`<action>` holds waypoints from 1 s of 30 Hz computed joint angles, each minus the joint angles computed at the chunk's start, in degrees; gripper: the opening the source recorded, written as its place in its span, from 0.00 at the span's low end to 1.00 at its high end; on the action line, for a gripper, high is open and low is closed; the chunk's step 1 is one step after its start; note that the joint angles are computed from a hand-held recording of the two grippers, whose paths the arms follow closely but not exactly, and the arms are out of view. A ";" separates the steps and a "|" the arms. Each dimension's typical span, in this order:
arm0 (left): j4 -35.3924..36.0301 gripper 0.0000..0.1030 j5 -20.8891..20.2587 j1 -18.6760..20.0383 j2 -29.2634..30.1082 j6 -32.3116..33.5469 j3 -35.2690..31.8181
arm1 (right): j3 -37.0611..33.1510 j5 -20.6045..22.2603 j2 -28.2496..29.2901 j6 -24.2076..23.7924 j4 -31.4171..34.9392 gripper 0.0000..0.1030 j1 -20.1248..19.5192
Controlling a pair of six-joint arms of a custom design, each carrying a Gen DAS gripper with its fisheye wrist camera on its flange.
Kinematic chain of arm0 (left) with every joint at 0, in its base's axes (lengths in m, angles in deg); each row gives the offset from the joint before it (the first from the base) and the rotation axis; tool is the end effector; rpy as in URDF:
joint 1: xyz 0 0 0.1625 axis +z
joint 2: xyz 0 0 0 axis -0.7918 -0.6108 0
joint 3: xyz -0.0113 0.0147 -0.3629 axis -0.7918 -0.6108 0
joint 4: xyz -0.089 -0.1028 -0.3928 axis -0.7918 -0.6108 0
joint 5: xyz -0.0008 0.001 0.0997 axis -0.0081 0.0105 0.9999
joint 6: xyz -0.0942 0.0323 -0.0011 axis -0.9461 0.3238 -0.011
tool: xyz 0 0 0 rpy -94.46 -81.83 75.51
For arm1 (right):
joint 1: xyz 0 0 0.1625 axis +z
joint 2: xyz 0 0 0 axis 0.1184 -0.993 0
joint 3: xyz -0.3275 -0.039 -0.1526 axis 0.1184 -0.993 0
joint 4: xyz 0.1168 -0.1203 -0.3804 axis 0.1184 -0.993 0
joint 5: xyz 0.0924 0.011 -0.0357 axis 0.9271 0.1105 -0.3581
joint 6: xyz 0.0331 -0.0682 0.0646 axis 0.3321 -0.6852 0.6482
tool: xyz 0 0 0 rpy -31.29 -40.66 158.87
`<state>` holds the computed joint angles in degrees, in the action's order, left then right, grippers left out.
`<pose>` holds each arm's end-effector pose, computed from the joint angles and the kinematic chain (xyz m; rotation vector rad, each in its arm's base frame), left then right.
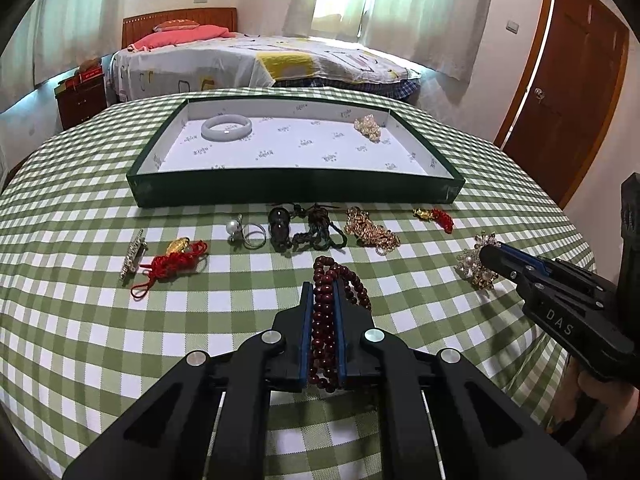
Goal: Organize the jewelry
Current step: 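Grasp the dark red bead strand with the left gripper and lift it, then carry the bead strand and brooch into the box and open both grippers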
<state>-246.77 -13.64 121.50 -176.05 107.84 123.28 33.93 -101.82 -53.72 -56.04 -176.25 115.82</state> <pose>0.0010 -0.4663 0.2325 0.9532 2.5304 -0.6729 0.2932 -0.3638 -0.0389 0.1808 -2.2123 1.0522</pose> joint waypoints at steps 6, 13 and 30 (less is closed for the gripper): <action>-0.87 0.10 -0.10 -0.59 -0.89 0.69 0.44 | -0.39 -0.25 0.03 -0.46 -0.60 0.14 0.59; -2.53 0.10 -0.29 -0.97 -1.54 1.41 0.19 | -0.52 -0.24 -0.54 -1.86 -2.04 0.14 1.52; -6.42 0.10 -4.42 -2.56 5.03 1.36 -8.69 | -9.20 4.76 -1.48 -11.69 -3.91 0.14 1.67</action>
